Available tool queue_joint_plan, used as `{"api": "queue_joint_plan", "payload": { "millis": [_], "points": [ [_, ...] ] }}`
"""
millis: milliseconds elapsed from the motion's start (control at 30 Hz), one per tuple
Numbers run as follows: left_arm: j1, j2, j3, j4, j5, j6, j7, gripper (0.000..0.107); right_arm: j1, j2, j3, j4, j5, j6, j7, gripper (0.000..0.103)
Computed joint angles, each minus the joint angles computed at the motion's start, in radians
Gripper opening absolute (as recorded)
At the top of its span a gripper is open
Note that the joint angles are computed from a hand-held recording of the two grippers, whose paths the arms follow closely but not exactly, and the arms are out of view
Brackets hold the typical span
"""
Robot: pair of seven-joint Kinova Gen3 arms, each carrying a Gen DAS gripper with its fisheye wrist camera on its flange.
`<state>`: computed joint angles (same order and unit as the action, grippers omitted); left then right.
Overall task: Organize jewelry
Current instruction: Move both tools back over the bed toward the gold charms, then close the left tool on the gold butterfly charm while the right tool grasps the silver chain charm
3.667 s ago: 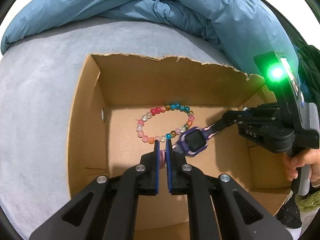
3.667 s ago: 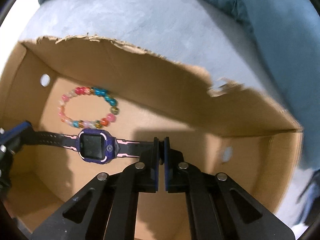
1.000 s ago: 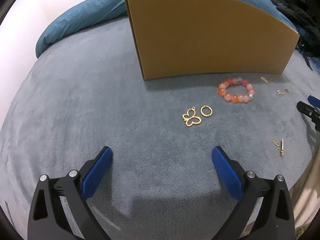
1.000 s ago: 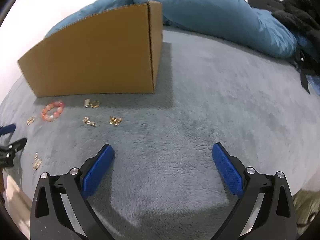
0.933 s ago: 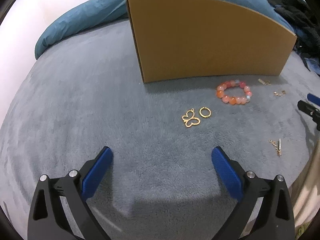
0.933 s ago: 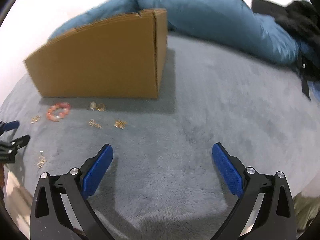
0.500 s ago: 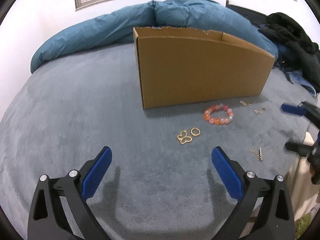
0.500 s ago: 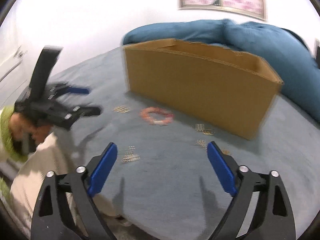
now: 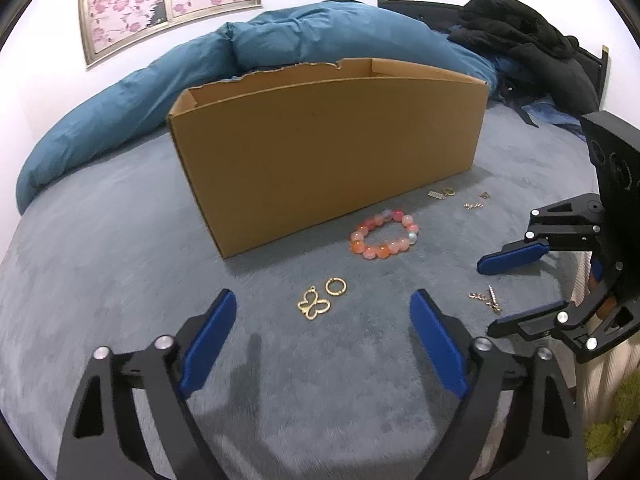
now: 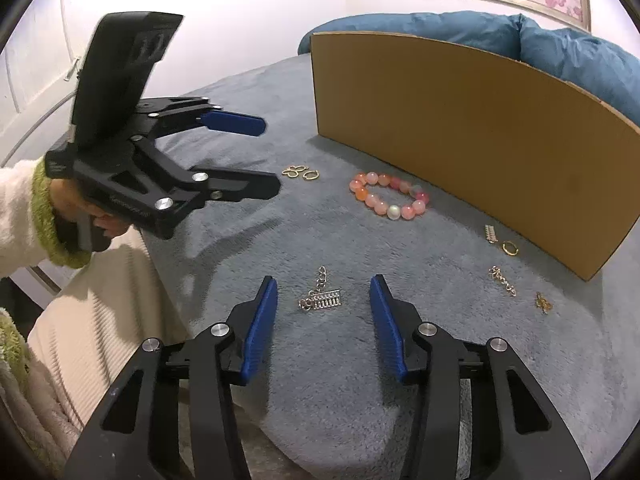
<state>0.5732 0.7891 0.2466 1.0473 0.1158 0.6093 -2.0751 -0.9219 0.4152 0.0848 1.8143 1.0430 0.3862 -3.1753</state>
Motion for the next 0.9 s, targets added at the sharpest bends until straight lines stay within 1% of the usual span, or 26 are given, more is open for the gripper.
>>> {"api": "queue_joint_plan", "payload": {
  "millis": [100, 200, 300, 600, 900],
  "points": [
    [-0.002, 0.037, 0.004, -0.072, 0.0, 0.07, -0.016, 0.065, 0.002, -0.005, 0.005, 0.01, 0.013, -0.015, -0.009, 0.041],
    [0.004, 0.078, 0.0, -0.157, -0.001, 0.154, -0.039, 0.058, -0.002, -0.011, 0.015, 0.022, 0.036, -0.029, -0.035, 0.038],
    [0.008, 0.107, -0.007, -0.215, 0.004, 0.217, -0.063, 0.052, -0.005, -0.025, 0.01, 0.037, 0.052, -0.024, -0.047, 0.035],
    [0.01, 0.148, -0.014, -0.289, 0.036, 0.293, -0.122, 0.042, 0.026, -0.02, -0.016, 0.032, 0.07, -0.034, -0.042, 0.029],
    [0.015, 0.152, -0.022, -0.299, 0.045, 0.3, -0.164, 0.029, 0.033, -0.009, -0.007, 0.019, 0.044, -0.049, -0.002, 0.025]
  ]
}}
